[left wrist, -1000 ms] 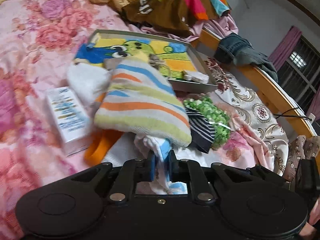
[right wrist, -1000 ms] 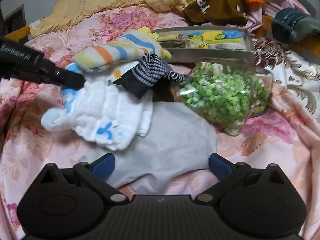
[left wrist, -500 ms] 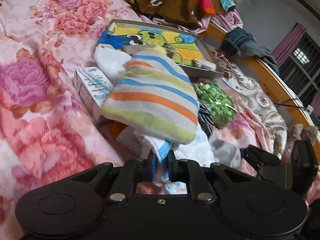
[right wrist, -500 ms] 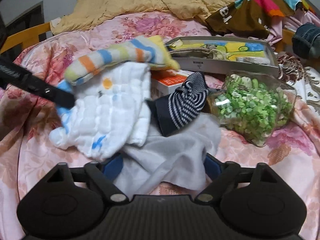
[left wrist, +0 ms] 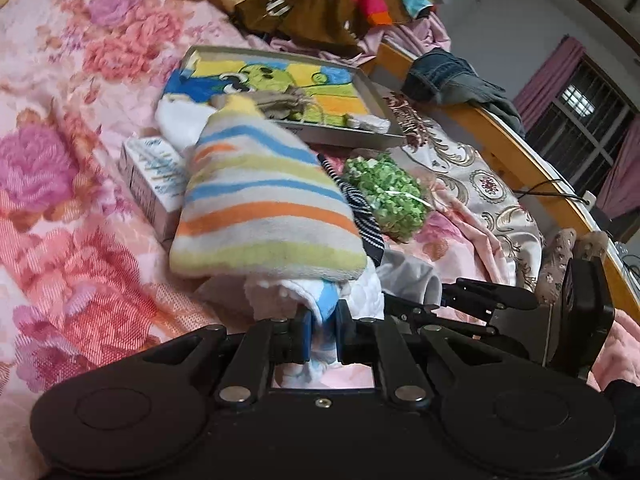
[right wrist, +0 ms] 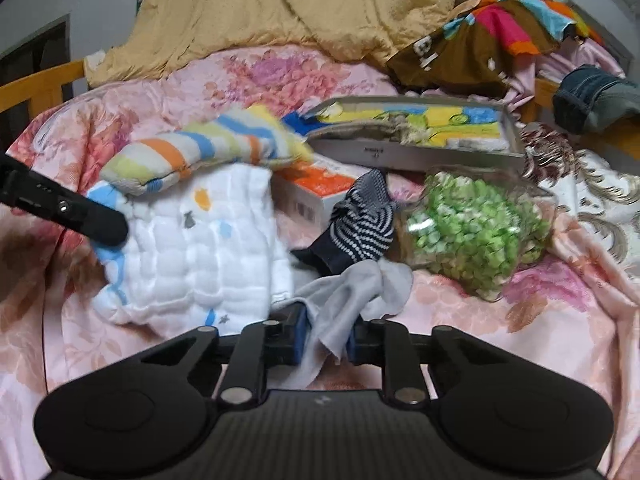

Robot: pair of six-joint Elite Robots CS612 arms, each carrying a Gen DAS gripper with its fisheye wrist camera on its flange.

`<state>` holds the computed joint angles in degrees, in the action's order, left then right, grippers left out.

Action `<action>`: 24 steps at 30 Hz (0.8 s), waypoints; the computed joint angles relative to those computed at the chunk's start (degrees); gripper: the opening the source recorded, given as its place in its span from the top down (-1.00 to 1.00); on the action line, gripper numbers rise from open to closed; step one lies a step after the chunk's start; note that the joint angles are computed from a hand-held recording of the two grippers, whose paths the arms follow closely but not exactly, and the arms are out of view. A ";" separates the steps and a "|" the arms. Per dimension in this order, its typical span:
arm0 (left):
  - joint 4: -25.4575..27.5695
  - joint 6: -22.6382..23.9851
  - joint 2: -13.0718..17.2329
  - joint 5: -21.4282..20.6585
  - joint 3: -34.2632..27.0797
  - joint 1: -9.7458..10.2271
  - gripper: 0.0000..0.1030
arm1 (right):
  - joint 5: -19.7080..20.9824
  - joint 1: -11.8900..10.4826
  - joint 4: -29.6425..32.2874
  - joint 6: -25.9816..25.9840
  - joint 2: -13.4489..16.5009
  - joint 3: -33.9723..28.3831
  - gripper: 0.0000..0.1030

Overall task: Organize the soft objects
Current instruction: 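Lift both cloths and carry them over the painted tray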

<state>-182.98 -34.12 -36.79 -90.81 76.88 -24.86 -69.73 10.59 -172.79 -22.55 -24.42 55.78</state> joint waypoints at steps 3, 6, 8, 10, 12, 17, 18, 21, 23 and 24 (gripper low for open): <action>-0.33 -0.37 -0.44 -0.49 0.41 -0.01 0.78 | -2.47 0.15 -3.01 1.68 0.10 0.29 0.74; -0.59 -1.37 -0.83 -1.06 0.87 0.03 0.78 | -4.95 0.27 -5.43 3.56 0.43 0.05 0.79; -0.82 -2.30 -1.02 -1.52 1.10 0.12 0.78 | -5.94 0.21 -6.97 4.63 0.62 -0.02 0.80; -1.02 -3.23 -1.19 -2.22 1.22 0.22 0.78 | -5.87 0.05 -8.76 5.83 0.69 0.16 0.80; -1.64 -2.90 -1.37 -2.61 1.32 0.22 0.78 | -5.44 -0.09 -10.43 6.96 0.91 -0.09 0.80; -5.02 1.13 -1.29 -5.12 0.84 -0.03 0.79 | -5.26 -0.30 -12.15 9.04 1.16 -0.46 0.80; -5.20 1.76 -1.21 -5.66 0.56 -0.09 0.79 | -5.13 -0.34 -12.54 9.26 1.12 -0.35 0.80; -5.04 2.56 -0.90 -6.79 -0.22 -0.25 0.79 | -4.27 -0.45 -13.12 10.05 1.14 -0.40 0.80; -4.87 3.09 -0.77 -7.64 -0.70 -0.31 0.79 | -4.01 -0.51 -13.37 10.53 1.18 -0.44 0.80; -4.99 3.52 -0.75 -8.10 -0.90 -0.32 0.79 | -4.05 -0.52 -13.36 10.70 1.23 -0.55 0.80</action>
<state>-187.97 -30.59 -37.53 -98.91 75.99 -25.19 -73.79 10.07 -186.14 -11.85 -23.19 55.23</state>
